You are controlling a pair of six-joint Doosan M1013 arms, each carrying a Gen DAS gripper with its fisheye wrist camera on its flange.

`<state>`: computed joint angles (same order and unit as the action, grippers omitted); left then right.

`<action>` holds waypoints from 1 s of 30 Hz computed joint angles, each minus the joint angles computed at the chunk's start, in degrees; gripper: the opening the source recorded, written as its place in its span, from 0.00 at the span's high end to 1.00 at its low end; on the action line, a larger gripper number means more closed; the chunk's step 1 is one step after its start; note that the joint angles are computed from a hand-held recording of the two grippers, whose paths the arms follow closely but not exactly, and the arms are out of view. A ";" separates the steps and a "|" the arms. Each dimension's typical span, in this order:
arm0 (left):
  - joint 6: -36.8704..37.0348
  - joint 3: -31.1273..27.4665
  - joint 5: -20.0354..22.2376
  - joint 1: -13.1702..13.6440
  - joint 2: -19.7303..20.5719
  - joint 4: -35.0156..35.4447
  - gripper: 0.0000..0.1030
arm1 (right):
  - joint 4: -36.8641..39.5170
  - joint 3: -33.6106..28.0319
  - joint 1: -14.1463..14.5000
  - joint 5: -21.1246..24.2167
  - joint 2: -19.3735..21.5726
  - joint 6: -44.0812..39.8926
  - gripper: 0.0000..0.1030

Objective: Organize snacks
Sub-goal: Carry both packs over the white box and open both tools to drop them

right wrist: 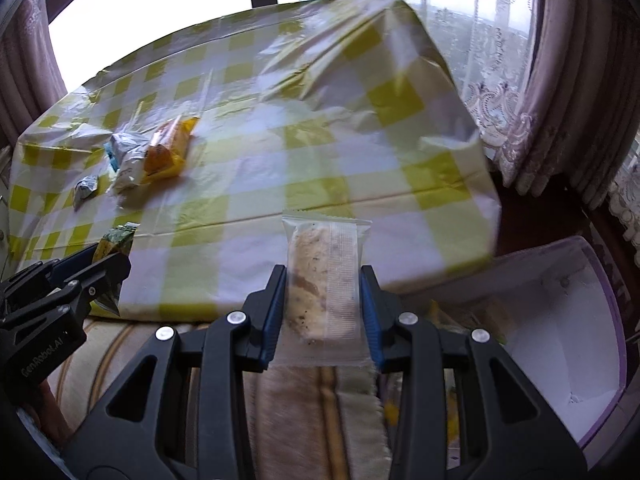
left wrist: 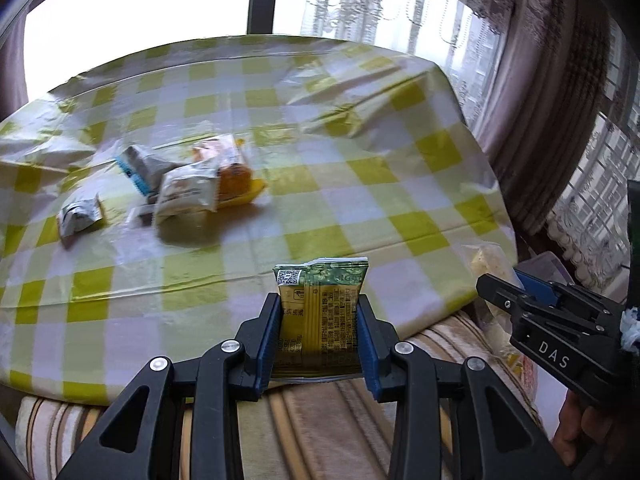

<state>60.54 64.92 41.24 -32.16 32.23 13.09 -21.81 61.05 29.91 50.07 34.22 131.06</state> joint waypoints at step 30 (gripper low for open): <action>27.49 -11.30 7.36 -3.23 6.84 -30.16 0.40 | -8.64 14.77 -4.43 0.16 -8.20 17.01 0.16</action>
<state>88.03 53.62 48.60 -35.39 39.07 -17.07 -30.46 75.82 25.48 50.24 26.02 148.07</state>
